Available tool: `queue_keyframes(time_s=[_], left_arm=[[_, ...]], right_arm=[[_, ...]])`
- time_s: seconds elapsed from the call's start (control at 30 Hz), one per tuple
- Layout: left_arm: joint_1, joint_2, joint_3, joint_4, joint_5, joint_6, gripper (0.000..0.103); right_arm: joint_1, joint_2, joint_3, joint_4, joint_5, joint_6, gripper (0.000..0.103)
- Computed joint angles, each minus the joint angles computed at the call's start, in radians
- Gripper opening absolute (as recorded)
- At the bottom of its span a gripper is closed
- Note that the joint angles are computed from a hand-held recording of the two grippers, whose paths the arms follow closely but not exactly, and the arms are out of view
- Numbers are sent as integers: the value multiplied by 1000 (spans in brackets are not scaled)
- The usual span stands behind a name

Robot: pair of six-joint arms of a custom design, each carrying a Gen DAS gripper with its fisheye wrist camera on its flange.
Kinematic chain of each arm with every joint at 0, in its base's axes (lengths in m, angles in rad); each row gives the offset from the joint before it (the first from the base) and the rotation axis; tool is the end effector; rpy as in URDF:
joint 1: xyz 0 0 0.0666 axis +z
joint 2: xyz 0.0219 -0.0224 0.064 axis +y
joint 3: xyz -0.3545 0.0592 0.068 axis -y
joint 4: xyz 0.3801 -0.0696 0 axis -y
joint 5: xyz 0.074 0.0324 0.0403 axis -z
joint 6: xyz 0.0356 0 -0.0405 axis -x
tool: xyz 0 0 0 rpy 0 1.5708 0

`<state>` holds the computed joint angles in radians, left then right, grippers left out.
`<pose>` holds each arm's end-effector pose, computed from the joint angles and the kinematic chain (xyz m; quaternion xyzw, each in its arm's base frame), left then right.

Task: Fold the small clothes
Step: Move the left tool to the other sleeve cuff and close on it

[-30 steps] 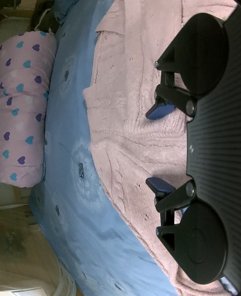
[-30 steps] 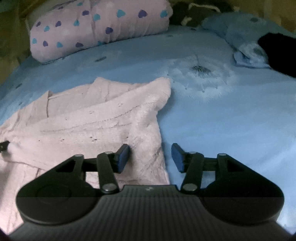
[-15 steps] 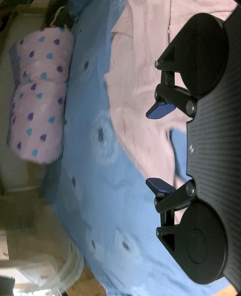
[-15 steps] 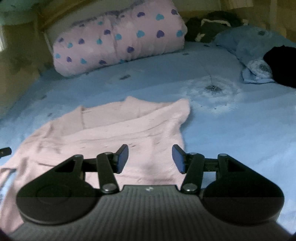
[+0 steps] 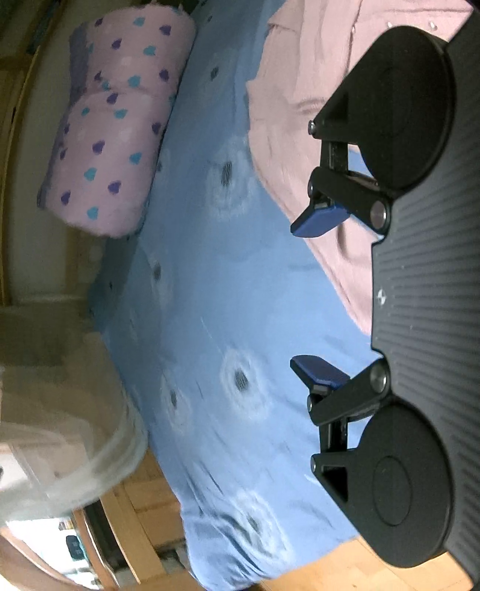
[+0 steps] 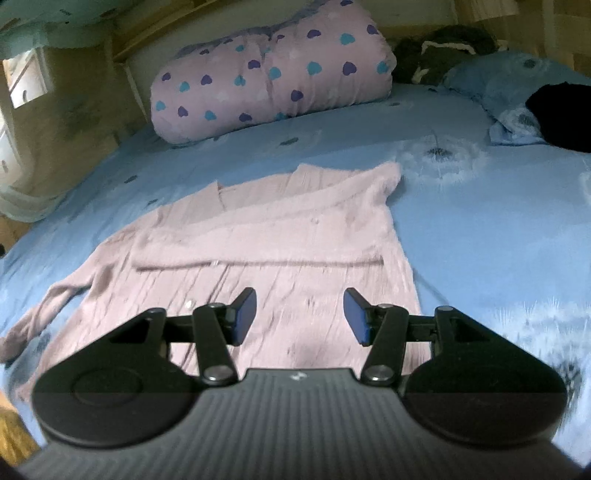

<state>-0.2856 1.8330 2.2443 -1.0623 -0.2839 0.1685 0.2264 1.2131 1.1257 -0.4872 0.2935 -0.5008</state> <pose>0.5916 -0.1637 0.5416 -0.0108 0.8892 0.0246 0.4567 0.4222 0.0863 0.3944 0.1881 0.8513 0.0480 0.4874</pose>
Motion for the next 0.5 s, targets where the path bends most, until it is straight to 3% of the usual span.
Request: queue_keyframes(time_s=[0.3, 0.5], left_arm=[[66, -113, -265, 39, 21, 105, 75], [78, -105, -331, 56, 66, 156, 75]], right_arm=[[43, -14, -69, 35, 6, -11, 54], [51, 2, -93, 60, 18, -9, 54]])
